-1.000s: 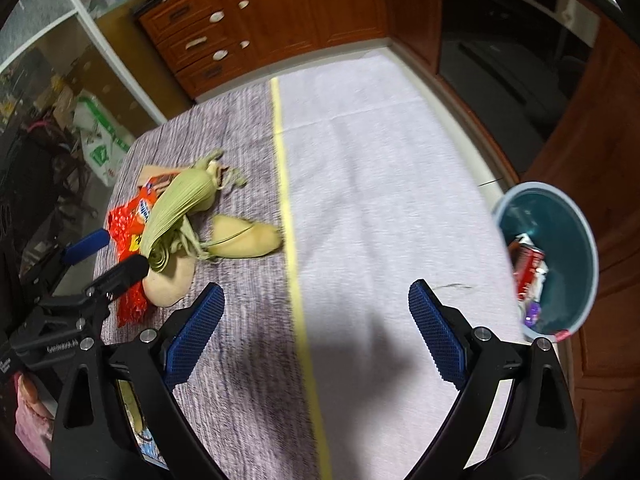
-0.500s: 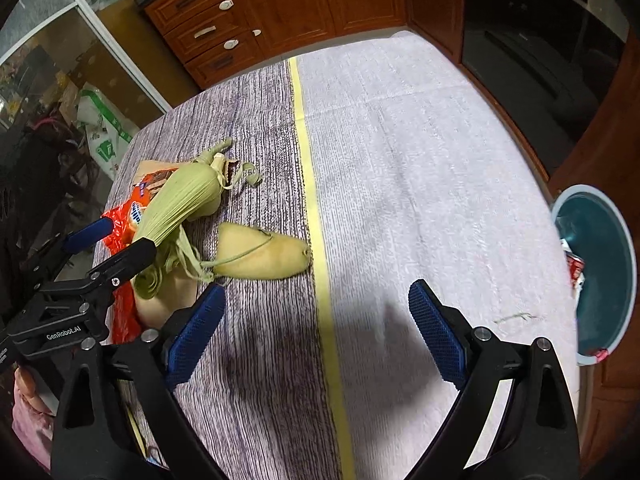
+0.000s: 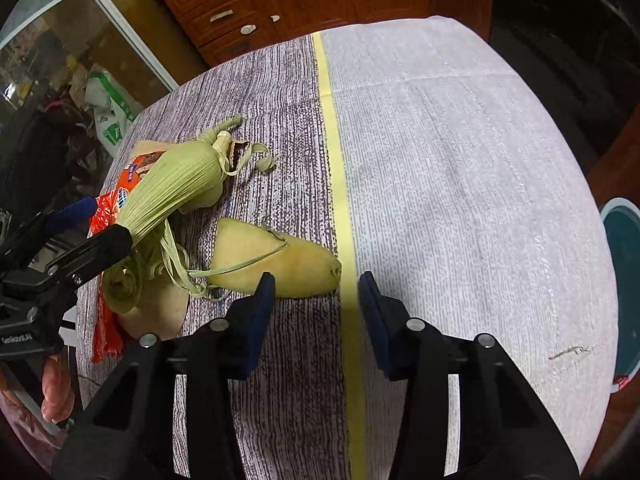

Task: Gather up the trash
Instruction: 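Grasp the green corn husk with the left tool while the right tool grasps the melon rind, then carry the corn husk and rind over the bin and open both tools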

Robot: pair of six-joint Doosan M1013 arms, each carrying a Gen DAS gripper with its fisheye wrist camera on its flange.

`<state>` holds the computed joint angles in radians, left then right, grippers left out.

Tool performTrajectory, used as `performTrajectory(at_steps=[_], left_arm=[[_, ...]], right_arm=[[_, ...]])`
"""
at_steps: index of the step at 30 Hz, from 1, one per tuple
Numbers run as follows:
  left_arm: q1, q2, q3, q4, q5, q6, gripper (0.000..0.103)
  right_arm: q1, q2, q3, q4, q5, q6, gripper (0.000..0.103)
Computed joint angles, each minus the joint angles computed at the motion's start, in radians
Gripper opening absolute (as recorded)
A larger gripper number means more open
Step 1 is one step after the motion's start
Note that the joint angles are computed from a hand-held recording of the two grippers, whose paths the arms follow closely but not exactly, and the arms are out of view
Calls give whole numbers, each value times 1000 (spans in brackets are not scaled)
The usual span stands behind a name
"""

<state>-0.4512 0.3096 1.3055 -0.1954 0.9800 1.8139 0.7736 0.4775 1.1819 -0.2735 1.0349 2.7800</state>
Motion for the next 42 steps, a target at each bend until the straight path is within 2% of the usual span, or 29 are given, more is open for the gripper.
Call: performTrajectory(at_steps=[2,9,11,15,20,26,27,28,29,30,32,35,37,42], left_arm=[[-1,3,-3,-3,2,5,99],[-8,18,-20,-7,7,9,99],[-12,24,-26,-2,9,11,99],[-18,38,-44,15,28,15,99],[-29,53,-63,52,49,20,88],[-49,73,-81,116,77,4,86],[-52,75,-83,124,77,5,84],[-57,77,-85,135,77,4,75],[-59,79,-87,135,81,10,57],[-61,86,-96,131,103,19,50],[-68,81,-85,164,86,-1,41],[-64,75,-79,148,81,-12,34],[-55,69,-80,115,91,-18,32],[-63,31,-57,95,61,-7,27]], right_arm=[[-3,2,2,9,-18,-6,37],[-5,4,7,1,-39,7,37],[-3,5,4,-9,-38,-1,25],[1,-5,4,-36,-49,-12,15],[6,-15,3,-74,-22,5,13],[7,-29,19,-85,-20,23,13],[6,-31,22,-83,-21,23,13],[6,-34,25,-84,-23,24,13],[6,-34,25,-85,-23,27,13],[7,-40,32,-88,-26,31,13],[8,-46,39,-98,-33,40,12],[14,-55,49,-118,-34,56,12],[16,-62,55,-130,-32,66,12],[26,-88,74,-170,-14,105,12]])
